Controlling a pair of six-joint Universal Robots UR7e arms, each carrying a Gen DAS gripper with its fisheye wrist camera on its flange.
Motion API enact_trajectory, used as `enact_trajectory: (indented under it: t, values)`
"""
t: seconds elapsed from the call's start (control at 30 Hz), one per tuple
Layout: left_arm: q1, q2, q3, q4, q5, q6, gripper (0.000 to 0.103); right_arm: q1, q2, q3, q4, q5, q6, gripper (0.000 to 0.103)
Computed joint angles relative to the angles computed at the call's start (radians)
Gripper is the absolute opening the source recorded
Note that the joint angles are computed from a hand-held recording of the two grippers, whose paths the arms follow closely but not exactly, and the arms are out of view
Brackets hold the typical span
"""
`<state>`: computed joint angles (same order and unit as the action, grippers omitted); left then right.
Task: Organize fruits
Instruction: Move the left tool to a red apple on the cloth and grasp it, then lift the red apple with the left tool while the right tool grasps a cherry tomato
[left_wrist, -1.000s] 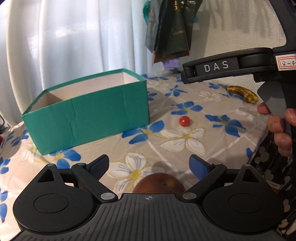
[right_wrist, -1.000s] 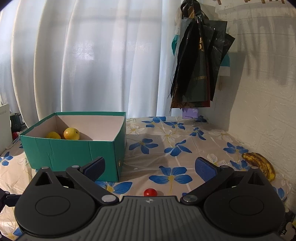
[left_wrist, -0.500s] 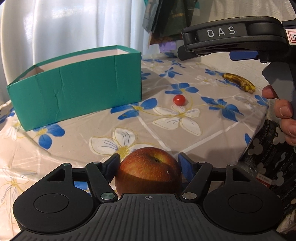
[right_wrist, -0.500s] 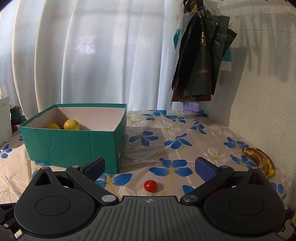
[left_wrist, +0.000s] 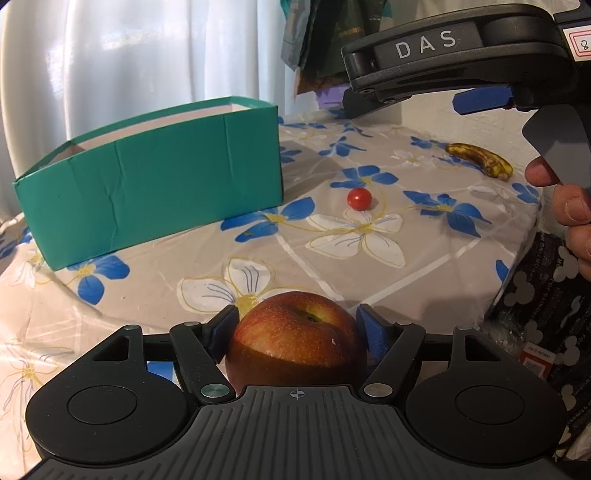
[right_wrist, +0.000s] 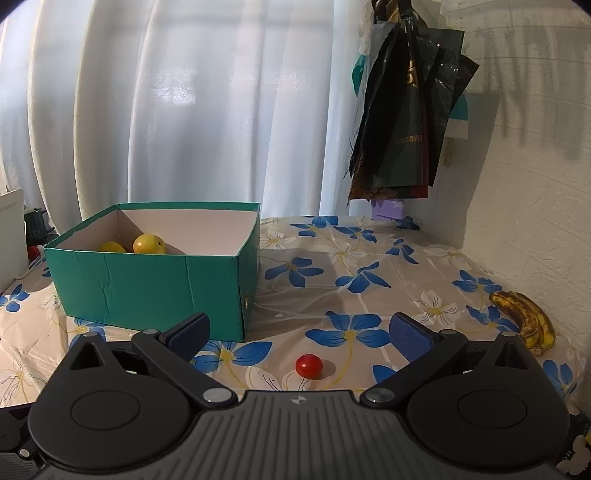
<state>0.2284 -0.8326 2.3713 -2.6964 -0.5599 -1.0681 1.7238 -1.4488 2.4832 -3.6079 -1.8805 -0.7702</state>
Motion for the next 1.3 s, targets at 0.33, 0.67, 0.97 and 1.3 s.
enact_trajectory:
  t: [0.33, 0.67, 0.97, 1.3]
  values:
    - [0.006, 0.007, 0.005, -0.032, 0.003, 0.001, 0.075, -0.006, -0.009, 0.005, -0.009, 0.010, 0.004, 0.103]
    - [0.009, -0.004, -0.017, 0.050, 0.019, -0.026, 0.074, -0.009, -0.007, 0.001, -0.018, 0.013, 0.007, 0.103]
    - [0.016, -0.057, -0.045, 0.179, 0.056, -0.088, 0.074, -0.017, 0.001, -0.011, -0.026, 0.021, 0.009, 0.103]
    - [0.039, -0.182, -0.121, 0.562, 0.127, -0.354, 0.074, -0.047, 0.043, -0.036, -0.034, 0.027, 0.006, 0.103]
